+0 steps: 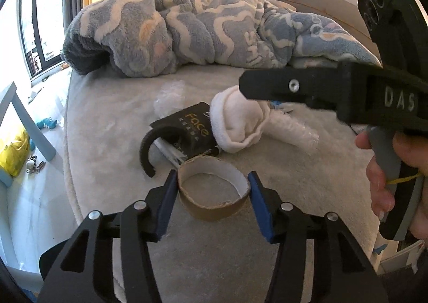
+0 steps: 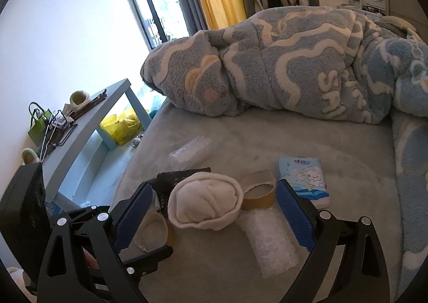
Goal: Collect trash
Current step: 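Grasp the brown tape core with the left gripper while the right gripper grasps a tissue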
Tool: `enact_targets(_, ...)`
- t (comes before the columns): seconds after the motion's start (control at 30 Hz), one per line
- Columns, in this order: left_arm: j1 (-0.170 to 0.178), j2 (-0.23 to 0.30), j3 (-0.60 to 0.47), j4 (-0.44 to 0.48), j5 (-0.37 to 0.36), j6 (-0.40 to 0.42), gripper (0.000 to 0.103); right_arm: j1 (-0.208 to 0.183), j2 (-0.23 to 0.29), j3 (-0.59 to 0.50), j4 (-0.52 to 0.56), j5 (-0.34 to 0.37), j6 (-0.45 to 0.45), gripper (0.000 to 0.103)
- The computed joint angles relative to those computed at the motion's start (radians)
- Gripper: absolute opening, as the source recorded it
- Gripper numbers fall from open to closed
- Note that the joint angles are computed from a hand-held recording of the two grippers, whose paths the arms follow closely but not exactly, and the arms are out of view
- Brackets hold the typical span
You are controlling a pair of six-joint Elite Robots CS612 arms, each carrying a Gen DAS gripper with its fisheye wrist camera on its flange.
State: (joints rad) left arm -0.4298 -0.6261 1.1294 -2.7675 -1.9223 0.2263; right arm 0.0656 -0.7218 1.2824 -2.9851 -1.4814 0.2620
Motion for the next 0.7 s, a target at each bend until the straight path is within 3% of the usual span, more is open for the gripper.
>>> enact_targets(0.1, 0.007, 0.001, -0.006, 0.001, -0.014, -0.019, 0.055, 0.005, 0.004, -0.011, 0.023, 0.002, -0.015, 0.084)
enact_targets(0.4, 0.027, -0.008, 0.0, -0.01, -0.044, -0.024, 0.055, 0.017, 0.023, -0.05, 0.086, -0.023, -0.014, 0.083)
enact_targets(0.7, 0.05, -0.014, 0.003, -0.041, -0.051, -0.057, 0.055, 0.037, 0.044, -0.099, 0.193, -0.117, -0.026, 0.07)
